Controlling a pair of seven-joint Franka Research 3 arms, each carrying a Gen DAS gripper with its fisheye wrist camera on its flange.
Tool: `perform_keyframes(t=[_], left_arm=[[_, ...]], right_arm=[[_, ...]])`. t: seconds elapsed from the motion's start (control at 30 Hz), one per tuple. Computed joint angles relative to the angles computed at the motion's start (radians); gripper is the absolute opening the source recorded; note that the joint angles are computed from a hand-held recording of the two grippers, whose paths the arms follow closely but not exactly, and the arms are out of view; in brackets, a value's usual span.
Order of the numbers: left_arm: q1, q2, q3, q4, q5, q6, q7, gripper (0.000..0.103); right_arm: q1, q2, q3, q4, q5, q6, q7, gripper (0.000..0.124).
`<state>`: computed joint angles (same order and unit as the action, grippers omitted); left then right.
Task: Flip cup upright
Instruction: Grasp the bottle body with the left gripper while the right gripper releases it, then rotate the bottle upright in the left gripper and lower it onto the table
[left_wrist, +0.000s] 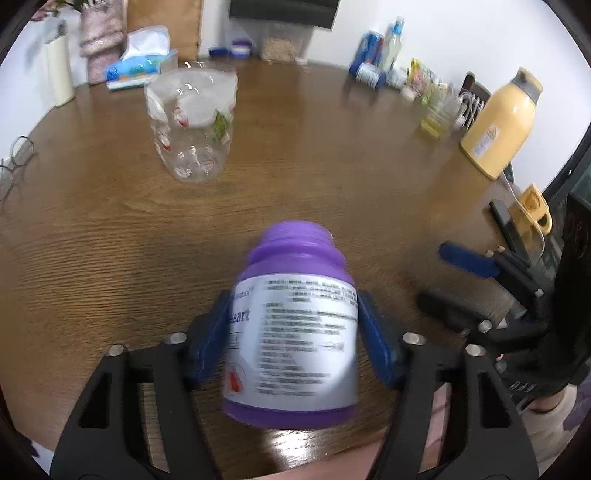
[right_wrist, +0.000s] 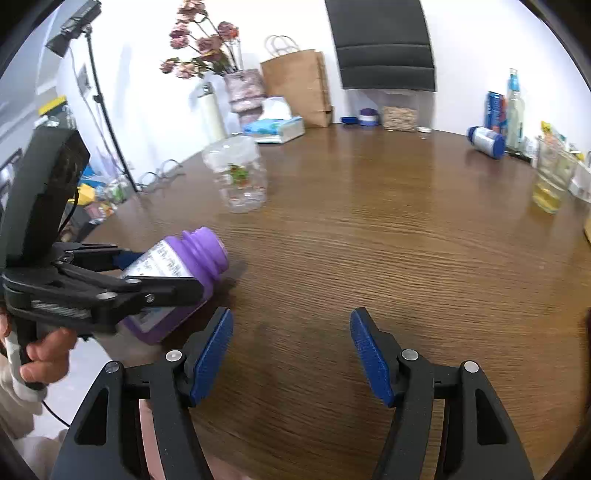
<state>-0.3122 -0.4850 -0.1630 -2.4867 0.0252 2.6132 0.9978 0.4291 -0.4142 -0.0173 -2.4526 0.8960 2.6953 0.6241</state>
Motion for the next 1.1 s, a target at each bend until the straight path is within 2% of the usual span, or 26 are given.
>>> perform_keyframes(t=[0.07,0.13,0.2,0.3,0.37,0.4,0.47,0.53,0.6,0.67,0.7,0.87,0.93,1.1], left_arm=[[-0.005,0.000,0.006,0.007,0.003,-0.020,0.023,0.060],[0.005,-0.002,-0.015,0.019,0.032,-0.046,0.024,0.060],[0.020,-0.021,-0.036,-0.006,0.065,0.008,-0.001,0.060],[0.067,-0.063,-0.091,-0.037,0.161,0.134,-0.073,0.060],[0.109,-0.077,-0.127,-0.034,0.241,0.188,-0.114,0.060],[0.142,-0.085,-0.152,-0.031,0.291,0.227,-0.138,0.060],[0.199,-0.095,-0.186,-0.022,0.379,0.315,-0.171,0.060],[0.249,-0.088,-0.218,0.009,0.449,0.346,-0.186,0.060],[0.329,-0.086,-0.275,0.034,0.528,0.381,-0.228,0.060],[0.334,-0.066,-0.271,0.051,0.555,0.403,-0.236,0.060],[0.364,-0.061,-0.287,0.058,0.573,0.431,-0.264,0.060],[0.467,-0.033,-0.330,0.073,0.619,0.521,-0.333,0.060],[0.512,-0.015,-0.352,0.079,0.625,0.553,-0.352,0.060],[0.486,0.069,-0.307,0.107,0.598,0.573,-0.333,0.060]], right_arm=[[-0.012,-0.005,-0.007,0.006,-0.011,-0.016,0.014,0.071],[0.032,-0.032,-0.057,-0.009,0.099,-0.001,-0.091,0.071],[0.039,-0.042,-0.087,-0.001,0.168,-0.056,-0.119,0.071],[0.033,-0.021,-0.133,0.055,0.252,-0.214,-0.161,0.071],[0.026,-0.007,-0.158,0.100,0.308,-0.307,-0.185,0.072],[0.021,0.006,-0.170,0.128,0.331,-0.361,-0.186,0.079],[0.011,0.040,-0.194,0.189,0.368,-0.482,-0.181,0.082],[-0.001,0.076,-0.198,0.245,0.396,-0.562,-0.169,0.082],[-0.014,0.120,-0.196,0.302,0.423,-0.633,-0.148,0.082],[-0.027,0.186,-0.211,0.369,0.479,-0.757,-0.127,0.082],[-0.034,0.214,-0.210,0.394,0.505,-0.798,-0.122,0.083],[-0.086,0.332,-0.159,0.507,0.515,-0.871,-0.064,0.079],[-0.107,0.370,-0.132,0.544,0.504,-0.863,-0.042,0.068],[-0.172,0.490,-0.078,0.663,0.505,-0.923,0.061,0.068]])
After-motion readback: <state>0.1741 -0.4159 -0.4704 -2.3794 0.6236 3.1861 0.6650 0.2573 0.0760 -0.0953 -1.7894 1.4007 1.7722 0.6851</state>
